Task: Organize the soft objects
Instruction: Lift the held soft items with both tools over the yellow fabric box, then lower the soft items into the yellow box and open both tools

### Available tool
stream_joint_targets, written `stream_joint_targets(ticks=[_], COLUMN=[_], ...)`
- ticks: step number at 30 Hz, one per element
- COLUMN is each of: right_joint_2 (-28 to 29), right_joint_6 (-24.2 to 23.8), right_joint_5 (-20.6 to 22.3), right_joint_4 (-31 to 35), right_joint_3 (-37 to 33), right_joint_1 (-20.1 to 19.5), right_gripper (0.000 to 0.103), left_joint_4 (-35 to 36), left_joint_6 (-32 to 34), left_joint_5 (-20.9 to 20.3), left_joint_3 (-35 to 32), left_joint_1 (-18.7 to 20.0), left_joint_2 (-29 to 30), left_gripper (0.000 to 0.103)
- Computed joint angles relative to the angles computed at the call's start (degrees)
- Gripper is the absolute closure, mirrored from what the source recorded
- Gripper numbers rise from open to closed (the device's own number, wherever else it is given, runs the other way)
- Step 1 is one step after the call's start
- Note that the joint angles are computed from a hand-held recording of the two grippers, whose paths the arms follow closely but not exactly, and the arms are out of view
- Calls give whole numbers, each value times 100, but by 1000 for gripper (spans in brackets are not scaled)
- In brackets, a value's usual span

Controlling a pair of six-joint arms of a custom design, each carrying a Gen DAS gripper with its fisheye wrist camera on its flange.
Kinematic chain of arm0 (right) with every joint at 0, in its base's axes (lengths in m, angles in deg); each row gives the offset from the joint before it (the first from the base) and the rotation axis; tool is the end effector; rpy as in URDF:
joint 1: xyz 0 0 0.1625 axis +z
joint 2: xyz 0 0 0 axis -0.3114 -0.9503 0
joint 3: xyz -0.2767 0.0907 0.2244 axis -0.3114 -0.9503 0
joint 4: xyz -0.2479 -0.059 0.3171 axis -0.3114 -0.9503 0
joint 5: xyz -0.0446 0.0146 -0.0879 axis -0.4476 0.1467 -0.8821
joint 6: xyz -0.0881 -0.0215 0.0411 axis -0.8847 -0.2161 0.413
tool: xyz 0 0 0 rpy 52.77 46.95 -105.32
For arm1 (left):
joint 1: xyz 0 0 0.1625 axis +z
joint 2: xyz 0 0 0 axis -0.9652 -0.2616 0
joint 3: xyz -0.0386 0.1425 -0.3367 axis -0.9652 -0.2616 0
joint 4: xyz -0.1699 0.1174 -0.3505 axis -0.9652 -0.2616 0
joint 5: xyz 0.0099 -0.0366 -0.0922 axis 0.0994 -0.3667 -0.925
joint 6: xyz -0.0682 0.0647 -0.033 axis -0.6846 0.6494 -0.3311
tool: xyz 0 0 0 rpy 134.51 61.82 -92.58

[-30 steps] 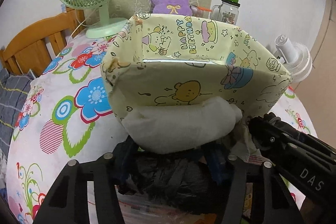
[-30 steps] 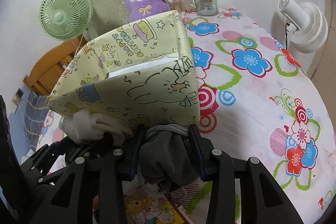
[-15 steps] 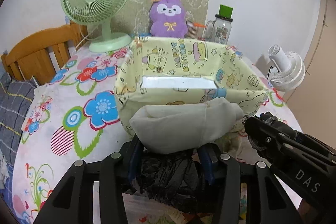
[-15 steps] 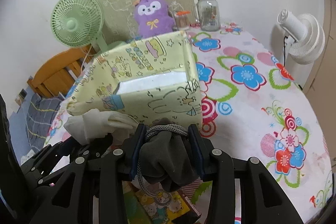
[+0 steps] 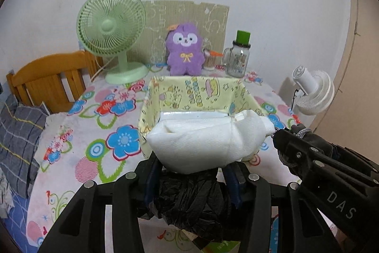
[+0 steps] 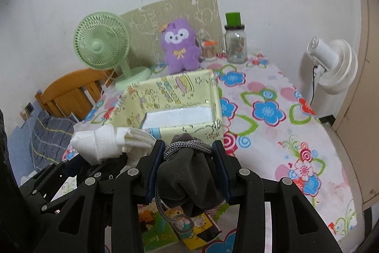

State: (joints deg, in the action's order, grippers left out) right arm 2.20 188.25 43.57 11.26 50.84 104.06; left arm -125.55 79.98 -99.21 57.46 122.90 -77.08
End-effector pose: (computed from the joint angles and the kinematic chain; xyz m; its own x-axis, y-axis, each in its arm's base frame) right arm 0.0575 -0.7083 0.2554 -0.8379 -0.0646 0.5421 -0.4488 0.6468 -0.6167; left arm -0.3408 -0.6953 -0.0443 -0.7523 0.0962 -0.6517 0.5549 0.6258 -0.5482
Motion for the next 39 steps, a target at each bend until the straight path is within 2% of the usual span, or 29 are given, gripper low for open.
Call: stream_joint_targets(ticks=[8,18,24,31,39], right_joint_2=[-726,-1136,-1173,-906,-18], right_joint_6=[-157,-287,-304,-272,-249], right_joint_5=[-139,-207,-224,-143,-29], right_joint_4=[-621,-984,-1004,-781,-121], right_joint_3=[1007,1492,1532,1085,-349], right_joint_1=[137,233,236,260,283], right_gripper=[59,59,59,59,59], left_joint_4=[-455,-827,-819,-712,-289], left_joint_6=[212,520,561,633,697], left_joint_5=[144,240,224,155,12], left_joint_3=[281,335,244,-29,-741], left_joint_1=[-224,-362,-341,-281,-94], left_joint_2=[-191,-240,-194,-70,235], left_gripper=[53,53,51,51,50])
